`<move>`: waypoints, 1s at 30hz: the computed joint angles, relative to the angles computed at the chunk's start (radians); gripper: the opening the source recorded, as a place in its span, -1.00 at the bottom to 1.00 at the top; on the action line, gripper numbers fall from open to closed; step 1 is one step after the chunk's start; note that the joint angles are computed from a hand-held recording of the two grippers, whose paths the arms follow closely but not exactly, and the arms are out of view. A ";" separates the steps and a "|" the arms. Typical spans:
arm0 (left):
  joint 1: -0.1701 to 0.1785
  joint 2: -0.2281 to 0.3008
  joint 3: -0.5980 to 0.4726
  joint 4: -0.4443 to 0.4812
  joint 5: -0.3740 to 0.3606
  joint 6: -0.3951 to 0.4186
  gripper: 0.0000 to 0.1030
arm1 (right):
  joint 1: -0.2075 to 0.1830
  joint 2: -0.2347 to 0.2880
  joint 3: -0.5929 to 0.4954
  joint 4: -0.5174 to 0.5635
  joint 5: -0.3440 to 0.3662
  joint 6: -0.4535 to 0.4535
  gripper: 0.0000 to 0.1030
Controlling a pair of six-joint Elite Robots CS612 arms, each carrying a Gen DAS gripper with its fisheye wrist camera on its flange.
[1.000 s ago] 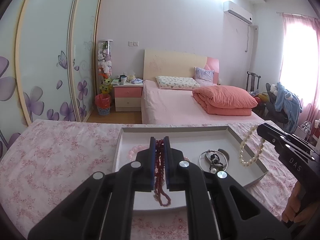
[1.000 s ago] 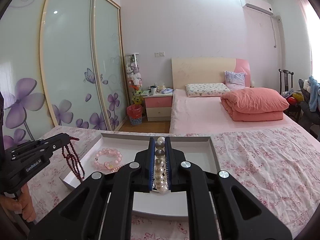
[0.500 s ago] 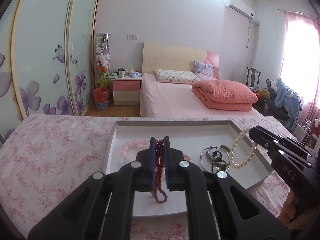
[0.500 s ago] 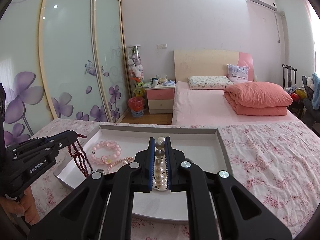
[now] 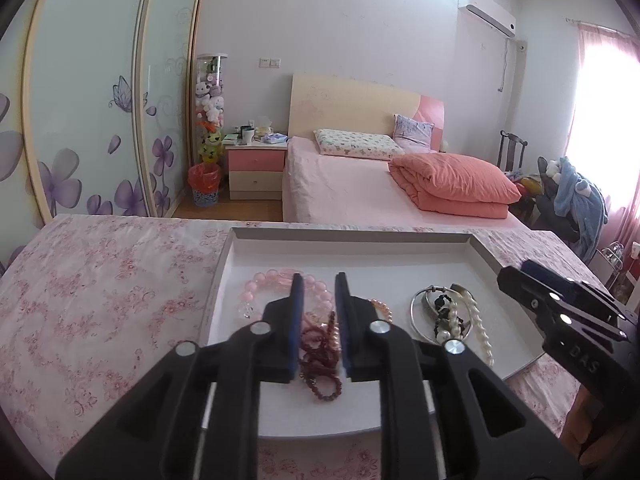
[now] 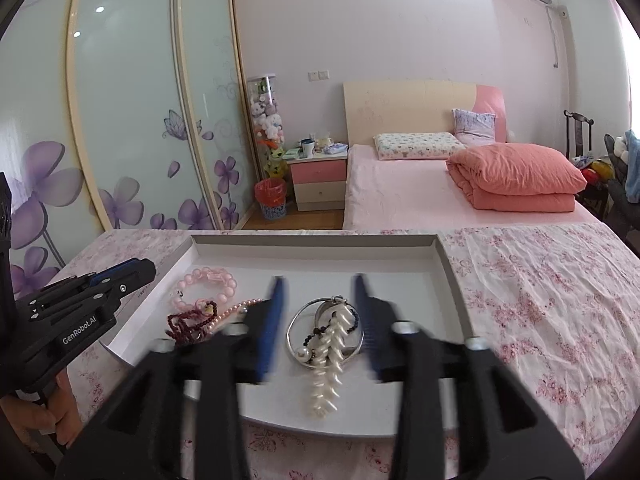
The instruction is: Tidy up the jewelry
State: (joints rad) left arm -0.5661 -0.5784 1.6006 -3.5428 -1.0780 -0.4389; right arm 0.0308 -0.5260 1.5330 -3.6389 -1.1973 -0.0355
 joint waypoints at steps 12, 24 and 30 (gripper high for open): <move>-0.016 -0.046 0.091 -0.045 0.081 -0.026 -0.35 | -0.017 -0.031 0.068 -0.059 -0.013 0.011 -0.02; -0.055 -0.092 0.248 -0.103 0.145 -0.091 0.06 | -0.034 -0.085 0.200 -0.074 0.003 -0.010 0.23; -0.079 -0.102 0.301 -0.137 0.179 -0.104 0.23 | -0.035 -0.101 0.249 -0.072 0.013 -0.014 0.40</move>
State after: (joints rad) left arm -0.6450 -0.6806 1.9014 -3.6794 -0.8985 -0.5427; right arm -0.0045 -0.6269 1.7816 -3.7113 -1.1842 -0.0496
